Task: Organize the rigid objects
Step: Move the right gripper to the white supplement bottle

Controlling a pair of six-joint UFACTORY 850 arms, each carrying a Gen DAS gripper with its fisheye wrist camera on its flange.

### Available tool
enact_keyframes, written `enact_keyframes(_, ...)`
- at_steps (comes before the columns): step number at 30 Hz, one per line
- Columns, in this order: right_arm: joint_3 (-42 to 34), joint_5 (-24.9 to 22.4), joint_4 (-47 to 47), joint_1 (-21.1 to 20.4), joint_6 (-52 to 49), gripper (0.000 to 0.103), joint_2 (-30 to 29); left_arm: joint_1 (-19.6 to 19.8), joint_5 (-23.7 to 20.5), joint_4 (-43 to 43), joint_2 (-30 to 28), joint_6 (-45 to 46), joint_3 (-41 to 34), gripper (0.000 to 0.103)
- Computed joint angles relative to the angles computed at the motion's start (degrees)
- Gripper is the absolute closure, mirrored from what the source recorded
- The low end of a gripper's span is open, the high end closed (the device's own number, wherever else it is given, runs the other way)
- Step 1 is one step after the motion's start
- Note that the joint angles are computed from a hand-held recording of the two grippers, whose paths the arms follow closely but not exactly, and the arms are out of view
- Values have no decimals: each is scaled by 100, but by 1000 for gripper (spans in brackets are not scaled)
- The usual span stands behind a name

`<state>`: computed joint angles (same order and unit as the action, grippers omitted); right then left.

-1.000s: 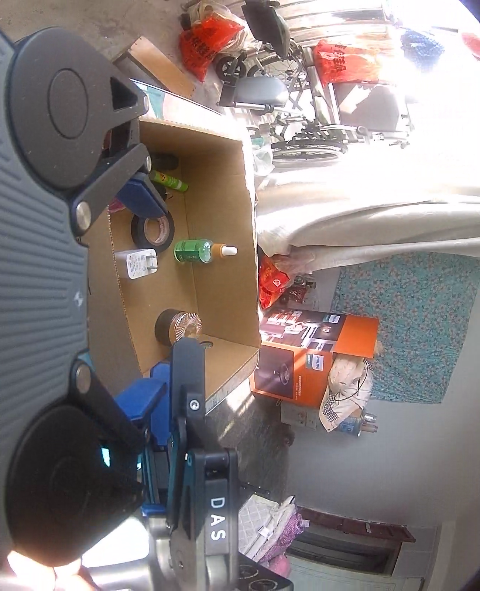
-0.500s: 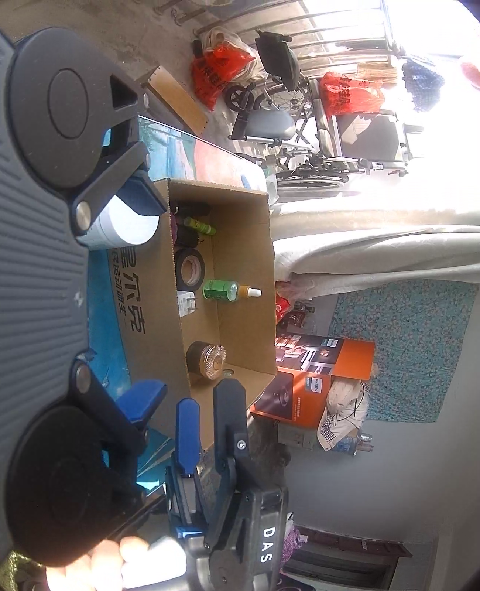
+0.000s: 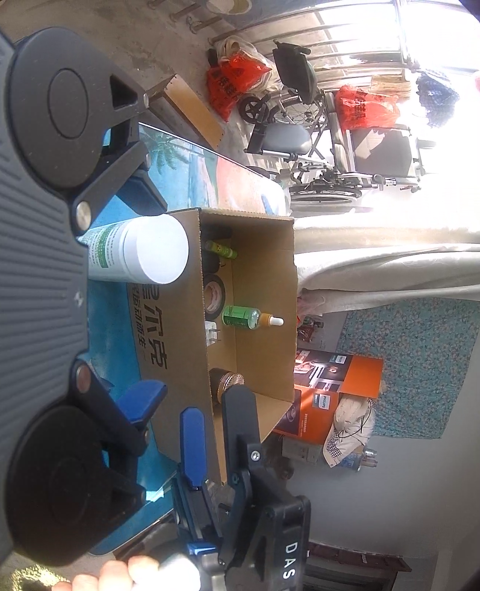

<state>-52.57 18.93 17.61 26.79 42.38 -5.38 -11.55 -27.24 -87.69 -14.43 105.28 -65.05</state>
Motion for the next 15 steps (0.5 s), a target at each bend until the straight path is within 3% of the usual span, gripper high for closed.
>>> enact_keyframes(10,-562,-161,-1907,-150,1724,37,-678,-191,588,-320,-450,447,-233,7)
enact_keyframes(15,-983,-299,-2794,-222,2533,39,-1092,-259,797,-70,-669,221,-435,13)
